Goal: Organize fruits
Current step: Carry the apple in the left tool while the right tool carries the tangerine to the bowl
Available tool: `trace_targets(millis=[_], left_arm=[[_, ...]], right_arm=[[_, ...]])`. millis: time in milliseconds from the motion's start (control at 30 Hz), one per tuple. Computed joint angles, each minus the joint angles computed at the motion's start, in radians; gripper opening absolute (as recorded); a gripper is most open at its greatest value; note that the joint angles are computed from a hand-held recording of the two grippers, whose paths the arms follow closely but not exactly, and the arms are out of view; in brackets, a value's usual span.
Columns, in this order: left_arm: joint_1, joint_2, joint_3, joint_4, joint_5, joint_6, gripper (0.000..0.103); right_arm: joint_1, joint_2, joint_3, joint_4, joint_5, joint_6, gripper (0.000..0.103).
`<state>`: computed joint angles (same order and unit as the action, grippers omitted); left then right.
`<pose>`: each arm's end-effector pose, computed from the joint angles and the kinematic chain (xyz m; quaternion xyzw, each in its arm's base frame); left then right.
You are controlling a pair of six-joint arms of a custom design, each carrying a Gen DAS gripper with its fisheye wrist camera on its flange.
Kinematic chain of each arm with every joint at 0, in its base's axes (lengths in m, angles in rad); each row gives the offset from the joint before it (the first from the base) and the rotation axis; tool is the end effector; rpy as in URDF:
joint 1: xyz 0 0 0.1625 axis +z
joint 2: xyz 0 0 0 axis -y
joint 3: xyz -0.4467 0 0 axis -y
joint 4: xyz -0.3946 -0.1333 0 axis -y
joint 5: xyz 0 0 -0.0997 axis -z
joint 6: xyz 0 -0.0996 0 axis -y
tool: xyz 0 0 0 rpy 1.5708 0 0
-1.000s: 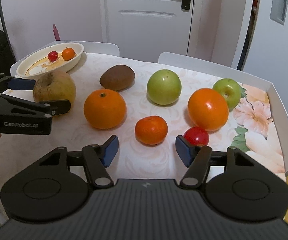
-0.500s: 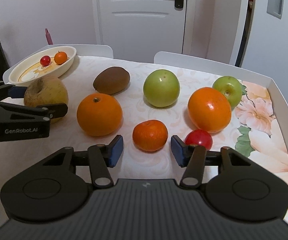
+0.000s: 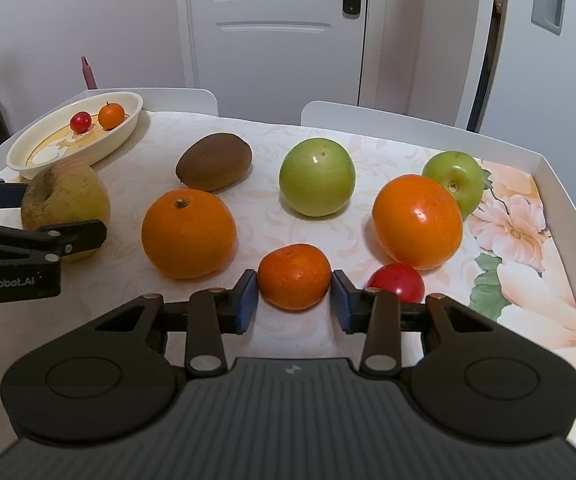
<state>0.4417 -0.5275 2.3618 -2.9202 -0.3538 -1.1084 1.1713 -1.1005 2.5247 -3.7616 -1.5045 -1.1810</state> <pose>-0.2243 -0.3569 -0.0706 0.1455 0.7950 -0.4131 0.4196 -0.0270 -0.4237 0.1679 0.3645 -0.8523 0.2849 0.2440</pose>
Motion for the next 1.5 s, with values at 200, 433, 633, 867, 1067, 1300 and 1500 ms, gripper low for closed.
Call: trace_targets(millis=[200,433,633,867,1067,1300,1500], left_arm=[[-0.024,-0.032,0.02,0.086,-0.018,-0.108,0.08],[-0.073,-0.093,0.038,0.26,-0.035,-0.297,0.08],[-0.121,-0.186,0.04,0.49,-0.045,-0.477,0.08],[-0.147,-0.331,0.055,0.689,-0.074,-0.599,0.08],[-0.144,-0.472,0.084,0.819,-0.063,-0.611,0.08],[-0.093,-0.602,0.146,0.787,-0.027,-0.479,0.079],[-0.005,-0.663,0.197,0.617,0.017,-0.246,0.079]], right_arm=[[0.01,-0.019,0.005,0.016,-0.009,0.004,0.054],[0.038,-0.079,0.024,0.055,-0.003,0.01,0.054],[0.096,-0.139,0.029,0.115,-0.01,0.039,0.054],[0.202,-0.178,0.024,0.181,-0.055,0.119,0.054],[0.308,-0.136,0.011,0.161,-0.111,0.217,0.054],[0.436,-0.021,-0.031,0.094,-0.187,0.329,0.054],[0.511,0.088,-0.086,0.055,-0.244,0.415,0.054]])
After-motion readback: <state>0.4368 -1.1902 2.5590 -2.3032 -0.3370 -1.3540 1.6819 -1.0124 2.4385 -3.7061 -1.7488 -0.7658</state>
